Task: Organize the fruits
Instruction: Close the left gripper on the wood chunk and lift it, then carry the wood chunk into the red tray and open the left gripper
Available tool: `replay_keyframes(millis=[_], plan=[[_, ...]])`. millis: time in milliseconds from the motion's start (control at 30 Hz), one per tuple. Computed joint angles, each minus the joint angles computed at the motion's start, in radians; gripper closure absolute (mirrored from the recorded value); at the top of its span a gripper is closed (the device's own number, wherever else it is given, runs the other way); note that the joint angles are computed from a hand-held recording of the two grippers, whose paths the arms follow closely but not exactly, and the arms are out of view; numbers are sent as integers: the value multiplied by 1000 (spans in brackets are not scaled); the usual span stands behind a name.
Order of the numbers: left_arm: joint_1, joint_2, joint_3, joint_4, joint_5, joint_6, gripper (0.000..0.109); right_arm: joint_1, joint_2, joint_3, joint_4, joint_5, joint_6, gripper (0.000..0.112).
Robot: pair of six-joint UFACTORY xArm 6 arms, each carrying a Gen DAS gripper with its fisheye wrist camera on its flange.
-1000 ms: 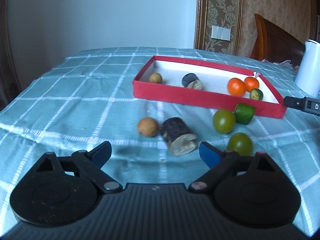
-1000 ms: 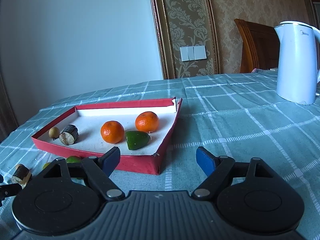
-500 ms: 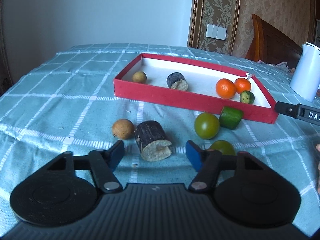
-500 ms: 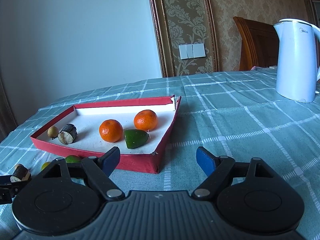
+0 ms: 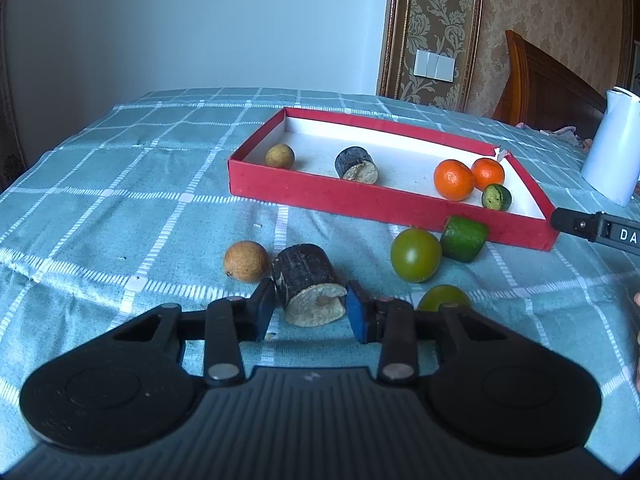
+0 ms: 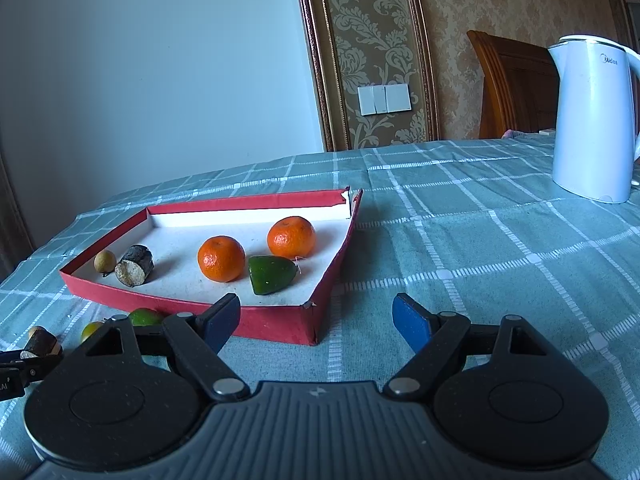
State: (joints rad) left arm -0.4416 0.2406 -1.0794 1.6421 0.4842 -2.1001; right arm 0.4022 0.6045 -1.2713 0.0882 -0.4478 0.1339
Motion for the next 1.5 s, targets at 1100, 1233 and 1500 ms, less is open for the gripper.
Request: replay_keyframes(millis=[1100, 1233, 1500], plan=[[81, 153, -283, -34, -62, 224, 74, -5, 6, -17, -20, 35, 23, 29], [110, 212, -364, -118, -90, 312, 74, -14, 11, -29, -57, 63, 60, 29], [141, 319, -499, -249, -106, 448, 74, -28, 10, -36, -125, 90, 119, 29]])
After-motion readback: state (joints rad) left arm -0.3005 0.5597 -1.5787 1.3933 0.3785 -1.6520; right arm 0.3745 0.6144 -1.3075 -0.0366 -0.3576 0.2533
